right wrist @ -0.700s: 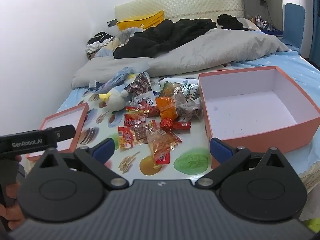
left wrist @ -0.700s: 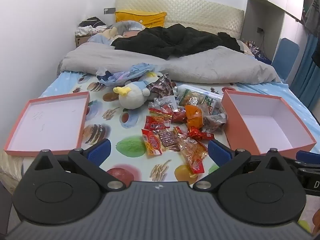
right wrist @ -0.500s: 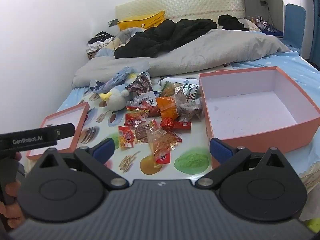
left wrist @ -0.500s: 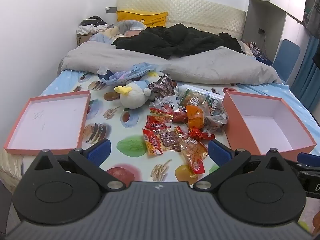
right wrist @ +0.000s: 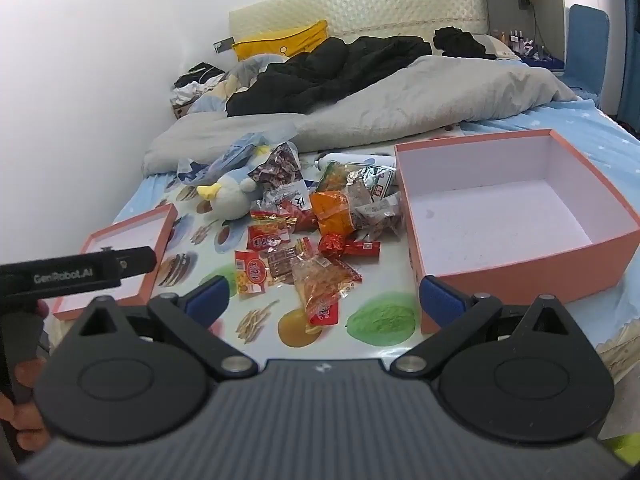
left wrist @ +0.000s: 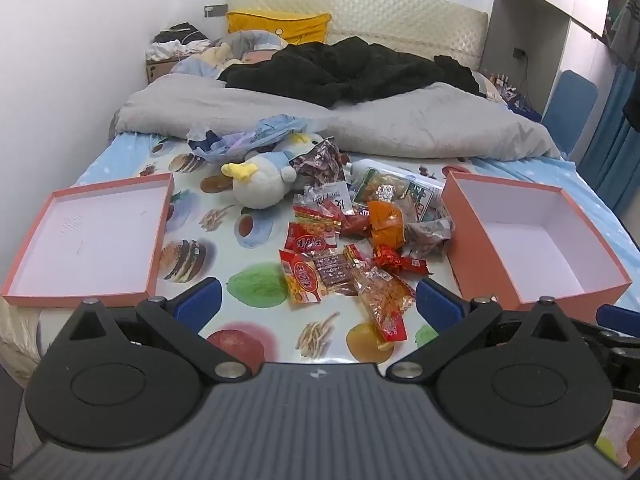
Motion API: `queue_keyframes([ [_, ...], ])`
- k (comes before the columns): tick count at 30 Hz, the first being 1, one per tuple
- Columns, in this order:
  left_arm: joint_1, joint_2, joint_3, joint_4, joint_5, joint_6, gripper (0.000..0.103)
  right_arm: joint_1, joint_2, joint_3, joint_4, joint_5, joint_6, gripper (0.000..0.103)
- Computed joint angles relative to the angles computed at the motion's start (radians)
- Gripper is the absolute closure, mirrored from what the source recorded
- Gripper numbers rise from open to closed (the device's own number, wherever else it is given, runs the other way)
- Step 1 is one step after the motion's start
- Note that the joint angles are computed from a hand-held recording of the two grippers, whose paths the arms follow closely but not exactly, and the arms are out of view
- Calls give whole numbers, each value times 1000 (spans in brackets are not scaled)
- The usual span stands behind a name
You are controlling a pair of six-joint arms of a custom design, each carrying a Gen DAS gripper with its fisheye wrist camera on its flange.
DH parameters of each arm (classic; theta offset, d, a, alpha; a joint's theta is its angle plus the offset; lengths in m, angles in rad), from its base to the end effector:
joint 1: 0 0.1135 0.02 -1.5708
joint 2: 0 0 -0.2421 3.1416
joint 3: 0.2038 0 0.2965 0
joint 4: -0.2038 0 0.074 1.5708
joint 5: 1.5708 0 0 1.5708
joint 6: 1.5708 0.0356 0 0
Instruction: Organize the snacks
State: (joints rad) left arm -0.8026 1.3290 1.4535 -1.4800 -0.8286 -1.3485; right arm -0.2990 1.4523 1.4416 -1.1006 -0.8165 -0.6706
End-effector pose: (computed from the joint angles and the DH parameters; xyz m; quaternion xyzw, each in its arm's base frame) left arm 0.2021 -0.1714 0.3484 -0.2870 0.8648 0.1037 0.3989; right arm 0.3192 -0.0712 0.3226 -0.2539 0.8616 0.2446 0.3651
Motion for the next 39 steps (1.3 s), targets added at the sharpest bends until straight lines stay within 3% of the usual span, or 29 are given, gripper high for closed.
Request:
queue_keyframes([
  [12,0,-10,-15,-9,26,14,0,-5,-18,-28,-7,-6,-3,0],
  [20,13,-35,-83,52,72,52,0,-25,-37,-73,-8,6,-43,0],
  [39,47,-46,-102,132,120,133,0,-40,-1,-56,16,5,-18,0],
])
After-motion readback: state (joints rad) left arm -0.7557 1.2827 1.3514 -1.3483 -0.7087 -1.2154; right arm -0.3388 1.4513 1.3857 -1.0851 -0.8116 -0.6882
